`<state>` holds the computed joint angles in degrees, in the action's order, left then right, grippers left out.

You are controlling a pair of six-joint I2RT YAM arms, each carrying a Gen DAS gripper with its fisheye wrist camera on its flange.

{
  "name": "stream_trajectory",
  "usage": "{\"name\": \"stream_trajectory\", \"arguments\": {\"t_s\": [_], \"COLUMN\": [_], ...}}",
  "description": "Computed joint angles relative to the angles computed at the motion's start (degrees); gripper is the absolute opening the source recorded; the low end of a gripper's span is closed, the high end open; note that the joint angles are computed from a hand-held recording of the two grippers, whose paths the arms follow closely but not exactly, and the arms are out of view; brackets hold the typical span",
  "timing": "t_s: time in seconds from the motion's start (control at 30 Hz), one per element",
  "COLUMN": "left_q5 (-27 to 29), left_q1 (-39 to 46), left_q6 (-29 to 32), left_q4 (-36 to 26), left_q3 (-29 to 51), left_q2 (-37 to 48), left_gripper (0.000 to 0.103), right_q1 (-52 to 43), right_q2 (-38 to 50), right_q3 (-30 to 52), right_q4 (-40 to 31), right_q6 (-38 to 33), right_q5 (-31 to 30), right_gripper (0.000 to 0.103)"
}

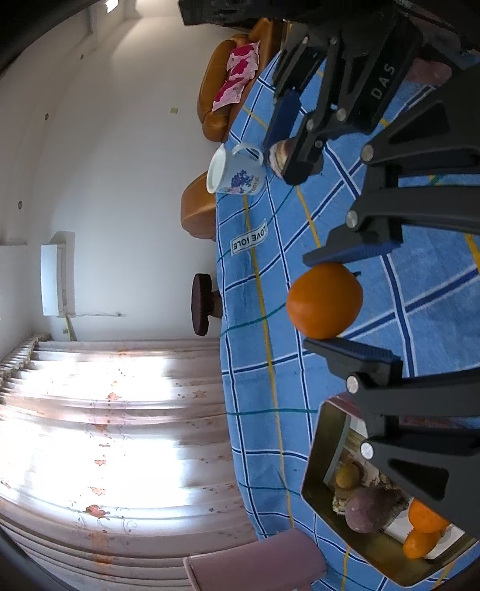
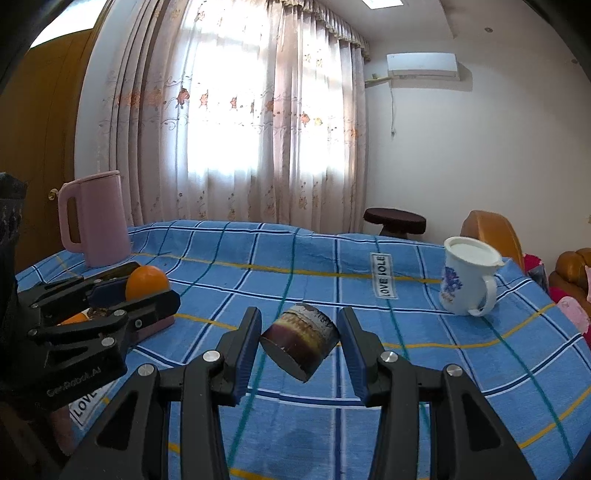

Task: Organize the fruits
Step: 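Carry the orange and roll over the tin box and open both grippers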

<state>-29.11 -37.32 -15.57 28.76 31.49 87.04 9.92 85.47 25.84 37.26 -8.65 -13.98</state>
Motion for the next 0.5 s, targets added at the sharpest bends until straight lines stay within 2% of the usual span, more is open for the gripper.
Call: {"name": "stream_trajectory", "arguments": {"t_s": [0.2, 0.5], "left_q5": [2.4, 6.6], "left_q1": [3.5, 13.0], "left_q6": [-0.7, -0.1], "left_q4": [-1.9, -9.2], "left_q3": [-3.5, -9.4], "left_q2": [-5.1, -17.5], "left_gripper": [0.04, 0.04], "right_q1": [6.0, 16.2], "right_q2": [1.0, 3.1], "right_q3": [2.5, 8.5], "right_q4": [-2.3, -6.9], "right_q6": [0.8, 2.0], "right_q5": [2.4, 4.8], "right_gripper": [0.045, 0.045]}}
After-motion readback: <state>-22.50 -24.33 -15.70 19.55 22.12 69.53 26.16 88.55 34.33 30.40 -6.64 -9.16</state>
